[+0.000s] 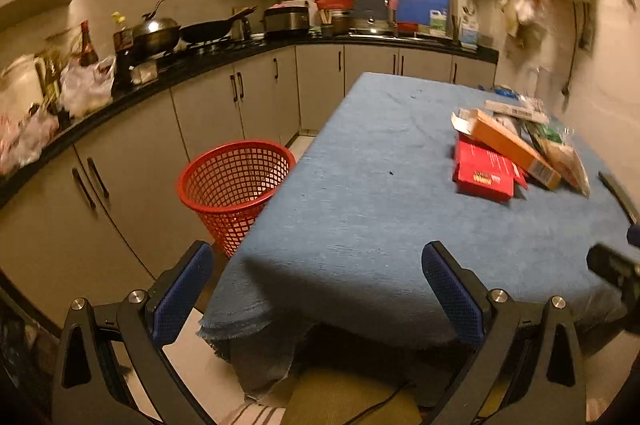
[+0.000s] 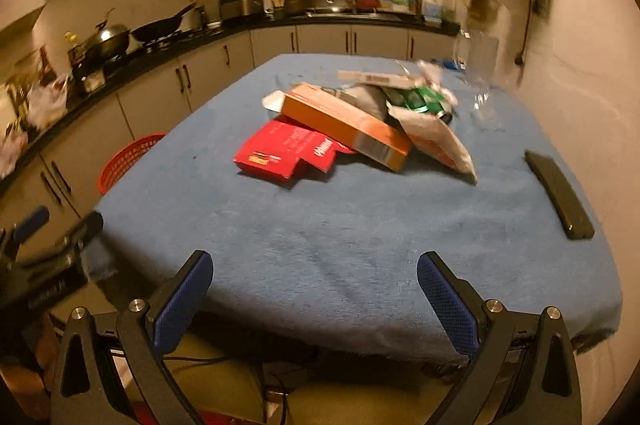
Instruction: Collect trash
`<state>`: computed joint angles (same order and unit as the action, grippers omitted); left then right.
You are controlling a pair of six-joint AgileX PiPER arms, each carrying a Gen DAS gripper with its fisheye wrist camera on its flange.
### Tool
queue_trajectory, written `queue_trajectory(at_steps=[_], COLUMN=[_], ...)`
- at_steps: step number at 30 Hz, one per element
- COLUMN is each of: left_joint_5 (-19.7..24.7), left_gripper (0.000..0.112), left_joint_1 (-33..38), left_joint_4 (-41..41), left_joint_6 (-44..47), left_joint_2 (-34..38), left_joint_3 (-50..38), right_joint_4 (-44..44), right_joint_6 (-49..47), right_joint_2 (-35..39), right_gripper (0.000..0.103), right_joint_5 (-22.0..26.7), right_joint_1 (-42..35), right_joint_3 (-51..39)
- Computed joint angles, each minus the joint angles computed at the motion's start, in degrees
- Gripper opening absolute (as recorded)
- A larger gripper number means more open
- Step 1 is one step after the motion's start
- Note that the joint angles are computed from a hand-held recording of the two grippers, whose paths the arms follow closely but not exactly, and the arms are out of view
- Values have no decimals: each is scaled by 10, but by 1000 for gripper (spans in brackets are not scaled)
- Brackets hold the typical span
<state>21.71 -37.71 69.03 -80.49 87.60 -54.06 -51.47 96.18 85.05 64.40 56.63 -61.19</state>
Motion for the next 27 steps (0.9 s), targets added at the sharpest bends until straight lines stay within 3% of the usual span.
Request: queue_trajectory(at_steps=[5,13,27], left_joint_5=[11,17,12], left_gripper=[103,103,103], left_joint_1=[3,0,-1], left_joint_4=[12,-29,10], left_joint_6=[-20,22,-15], left_joint_2=[-7,6,13], left_joint_3=[8,-9,-4], right_joint_4=[-8,-5,-8], right_joint_6=[4,-3,2], right_joint_2=[3,1,8], right_gripper=[103,103,103], right_joint_5=[-7,-17,-28], right_joint_1=[0,0,-7], right_joint_3=[6,11,20])
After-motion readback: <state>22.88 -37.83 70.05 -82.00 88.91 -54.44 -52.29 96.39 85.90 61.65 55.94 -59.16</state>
